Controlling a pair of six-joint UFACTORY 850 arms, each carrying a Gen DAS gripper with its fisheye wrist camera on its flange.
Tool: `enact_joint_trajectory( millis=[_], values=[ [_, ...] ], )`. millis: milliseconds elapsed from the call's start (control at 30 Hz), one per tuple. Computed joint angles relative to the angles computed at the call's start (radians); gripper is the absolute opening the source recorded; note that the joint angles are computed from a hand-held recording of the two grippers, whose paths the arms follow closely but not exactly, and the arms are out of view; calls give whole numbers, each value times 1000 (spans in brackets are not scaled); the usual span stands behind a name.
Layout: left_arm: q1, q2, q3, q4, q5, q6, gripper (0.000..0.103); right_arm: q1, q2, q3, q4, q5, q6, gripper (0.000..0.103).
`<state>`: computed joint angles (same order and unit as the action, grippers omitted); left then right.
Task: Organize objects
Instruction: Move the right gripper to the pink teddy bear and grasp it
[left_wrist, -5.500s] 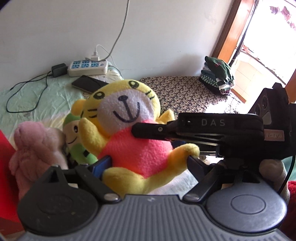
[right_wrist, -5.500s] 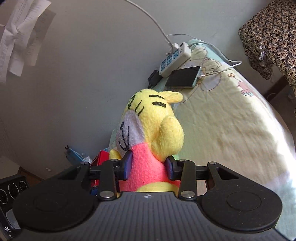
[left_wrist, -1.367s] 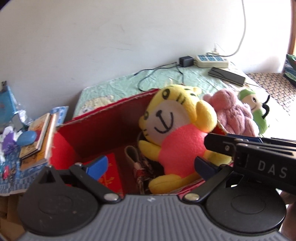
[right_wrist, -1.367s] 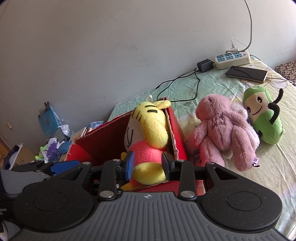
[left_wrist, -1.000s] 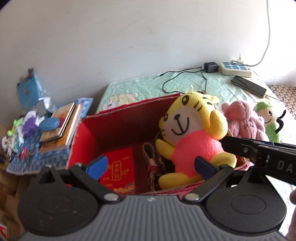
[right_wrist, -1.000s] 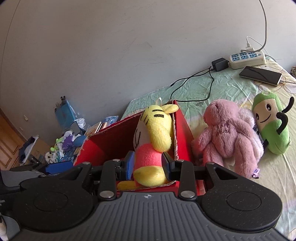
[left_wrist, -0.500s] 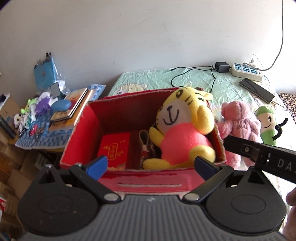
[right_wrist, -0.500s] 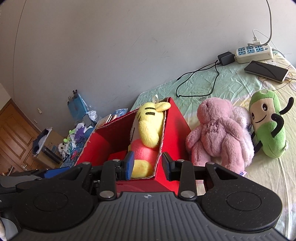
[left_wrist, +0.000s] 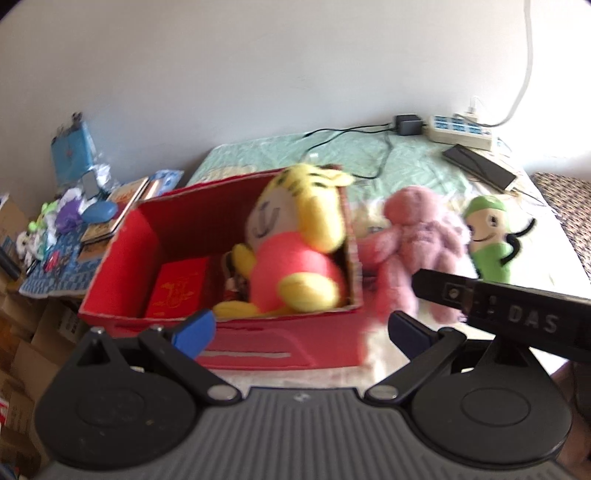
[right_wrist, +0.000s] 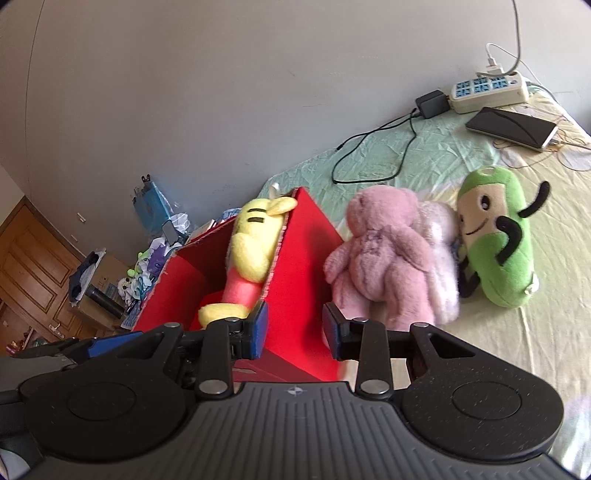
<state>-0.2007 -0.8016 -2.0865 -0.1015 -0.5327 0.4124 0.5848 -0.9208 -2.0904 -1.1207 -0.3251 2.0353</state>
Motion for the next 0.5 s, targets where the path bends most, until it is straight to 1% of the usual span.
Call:
enact_joint_trajectory(
  millis=[100,267,400,500],
  values=[
    [-15,34,60,-50,30,70,100,-6,43,83,-77,9,104,36],
    [-37,60,110,-159,34,200,100,-11,109,209,-194,0,271,36],
    [-46,63,128,-281,2,323,100,-16,148,290,-236,-23,364,36],
    [-47,43,111,-354,-49,383,100,-21,175,345,-262,-29,439,38]
  ],
)
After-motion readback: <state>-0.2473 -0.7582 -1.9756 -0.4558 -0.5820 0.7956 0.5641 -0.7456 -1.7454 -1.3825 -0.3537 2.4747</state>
